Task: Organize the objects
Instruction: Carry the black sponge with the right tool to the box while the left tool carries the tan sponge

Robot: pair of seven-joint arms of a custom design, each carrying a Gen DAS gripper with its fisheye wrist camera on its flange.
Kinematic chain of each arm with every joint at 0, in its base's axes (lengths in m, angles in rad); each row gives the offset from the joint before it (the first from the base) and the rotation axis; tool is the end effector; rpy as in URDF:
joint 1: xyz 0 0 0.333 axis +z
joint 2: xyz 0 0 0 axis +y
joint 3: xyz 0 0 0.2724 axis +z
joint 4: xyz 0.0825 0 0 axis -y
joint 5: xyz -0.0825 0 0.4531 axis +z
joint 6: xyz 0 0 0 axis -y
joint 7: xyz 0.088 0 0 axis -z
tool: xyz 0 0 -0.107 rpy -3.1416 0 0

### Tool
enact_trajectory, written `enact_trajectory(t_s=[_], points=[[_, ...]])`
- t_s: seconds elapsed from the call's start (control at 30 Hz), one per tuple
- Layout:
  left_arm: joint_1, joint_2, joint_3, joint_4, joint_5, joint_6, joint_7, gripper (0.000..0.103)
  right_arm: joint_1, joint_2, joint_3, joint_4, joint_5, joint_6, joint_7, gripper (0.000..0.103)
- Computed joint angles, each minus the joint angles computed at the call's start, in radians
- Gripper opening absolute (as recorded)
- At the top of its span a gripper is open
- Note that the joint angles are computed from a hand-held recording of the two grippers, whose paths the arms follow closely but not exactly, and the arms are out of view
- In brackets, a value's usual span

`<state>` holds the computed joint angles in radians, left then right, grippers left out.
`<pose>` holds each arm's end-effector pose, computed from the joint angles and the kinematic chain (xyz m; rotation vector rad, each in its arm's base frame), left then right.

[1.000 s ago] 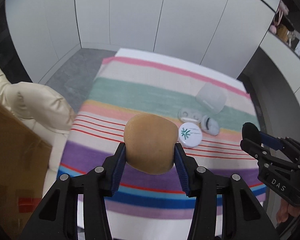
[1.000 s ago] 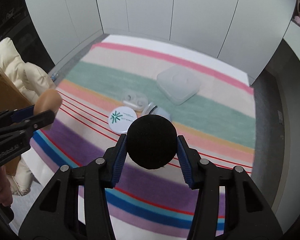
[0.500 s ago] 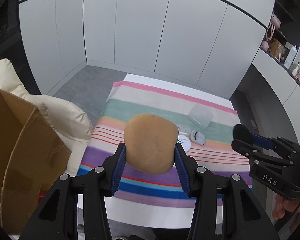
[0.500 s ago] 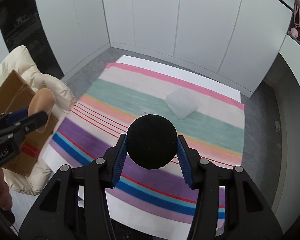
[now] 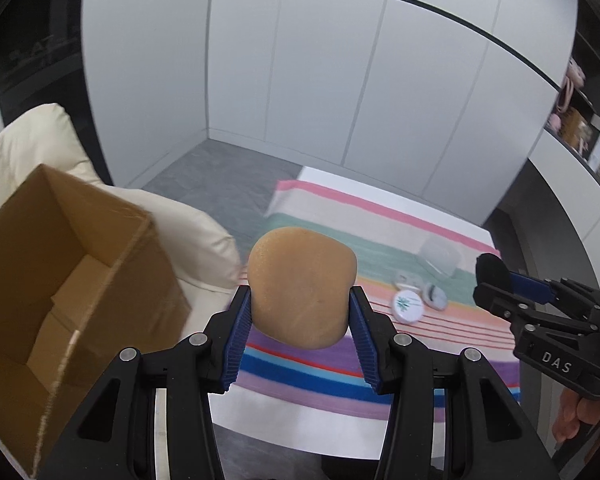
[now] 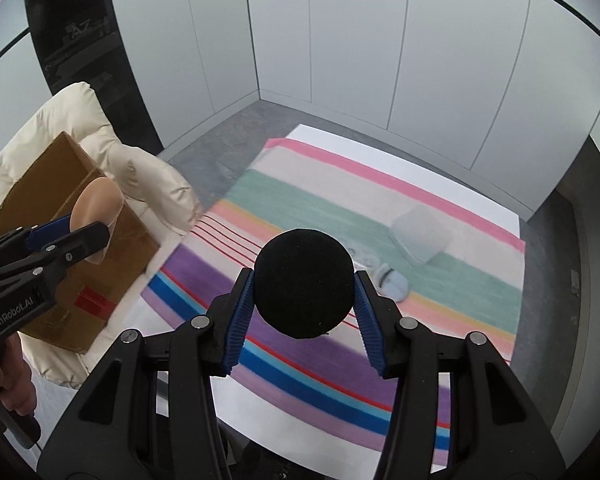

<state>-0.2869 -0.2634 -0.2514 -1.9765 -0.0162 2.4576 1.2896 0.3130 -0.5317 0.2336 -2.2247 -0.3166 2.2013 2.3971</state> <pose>0.5158 -0.3231 0.6104 -1.6231 2.1227 -0.9331 0.4477 0.2747 0.5806 -1.7113 2.0040 -0.6333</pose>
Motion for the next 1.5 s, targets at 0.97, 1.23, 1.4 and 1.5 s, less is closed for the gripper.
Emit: enact_trajectory(t_s=[0.97, 1.23, 1.4, 1.5], points=[[0.106, -0.226, 0.062, -0.220, 0.021, 0.005, -0.030, 0.051, 0.106, 0.368, -0.001, 0.345, -0.079, 0.063, -0.024, 0.051], [0.140, -0.270, 0.073, -0.264, 0.038, -0.006, -0.038, 0.051, 0.157, 0.461, -0.010, 0.444, -0.101, 0.072, -0.040, 0.051], [0.160, -0.307, 0.084, -0.299, 0.048, -0.012, -0.037, 0.051, 0.188, 0.522, -0.018, 0.514, -0.114, 0.076, -0.053, 0.051], [0.172, -0.331, 0.089, -0.318, 0.054, -0.019, -0.034, 0.051, 0.209, 0.571, -0.024, 0.569, -0.115, 0.081, -0.069, 0.051]])
